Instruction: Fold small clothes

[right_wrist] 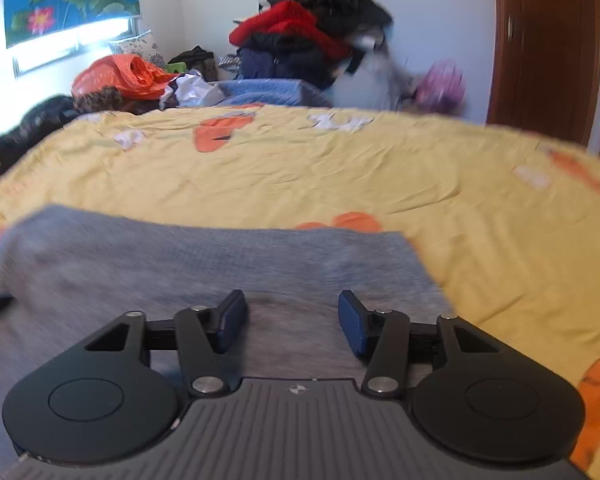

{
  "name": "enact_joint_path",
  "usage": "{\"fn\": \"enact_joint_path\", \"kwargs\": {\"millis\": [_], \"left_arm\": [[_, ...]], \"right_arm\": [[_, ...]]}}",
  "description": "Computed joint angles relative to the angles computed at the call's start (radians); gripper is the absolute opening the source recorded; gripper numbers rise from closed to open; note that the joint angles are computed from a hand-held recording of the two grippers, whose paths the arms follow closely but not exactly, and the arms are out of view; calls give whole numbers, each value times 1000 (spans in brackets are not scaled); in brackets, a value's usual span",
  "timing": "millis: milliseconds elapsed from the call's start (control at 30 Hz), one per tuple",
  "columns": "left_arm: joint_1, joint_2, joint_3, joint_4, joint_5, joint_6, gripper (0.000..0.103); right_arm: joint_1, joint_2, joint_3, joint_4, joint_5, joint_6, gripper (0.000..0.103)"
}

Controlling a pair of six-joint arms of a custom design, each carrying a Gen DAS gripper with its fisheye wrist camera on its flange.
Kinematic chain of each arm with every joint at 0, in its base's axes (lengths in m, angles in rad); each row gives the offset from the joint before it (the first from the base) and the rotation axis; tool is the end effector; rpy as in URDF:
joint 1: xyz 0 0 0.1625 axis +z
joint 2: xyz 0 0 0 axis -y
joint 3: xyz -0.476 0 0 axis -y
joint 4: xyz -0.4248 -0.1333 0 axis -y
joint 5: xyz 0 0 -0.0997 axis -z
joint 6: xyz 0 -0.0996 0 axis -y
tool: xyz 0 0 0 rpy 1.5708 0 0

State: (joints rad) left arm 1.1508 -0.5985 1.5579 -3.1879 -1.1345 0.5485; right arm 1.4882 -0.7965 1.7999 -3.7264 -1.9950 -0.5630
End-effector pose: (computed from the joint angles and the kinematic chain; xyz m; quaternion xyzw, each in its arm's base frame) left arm -0.1543 -0.7757 0.0723 0.3683 0.8503 -0.3015 0.2246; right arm 0.0355 -0.6899 0.1988 0.0836 -0.8235 0.4490 0.3364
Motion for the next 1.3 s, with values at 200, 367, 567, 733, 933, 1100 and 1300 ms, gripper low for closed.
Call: {"fn": "enact_joint_path", "kwargs": {"millis": [200, 367, 567, 733, 933, 1100, 1300], "left_arm": [[-29, 8, 23, -82, 75, 39, 86], [-73, -43, 127, -186, 51, 18, 85], [-91, -5, 120, -104, 89, 47, 86], [-43, -36, 124, -47, 5, 19, 86], [-88, -72, 187, -93, 66, 29, 85], [-108, -109, 272, -102, -10, 50, 85], [-80, -109, 268, -28, 11, 12, 87]], "right_arm": [[8, 9, -14, -5, -36, -1, 65], [48, -27, 117, -148, 29, 29, 72], [84, 12, 126, -120, -94, -29, 77], [52, -2, 169, -145, -31, -68, 78], [101, 3, 163, -158, -120, -43, 77], [132, -15, 242, -175, -59, -49, 78], [113, -2, 268, -169, -106, -87, 91]]}}
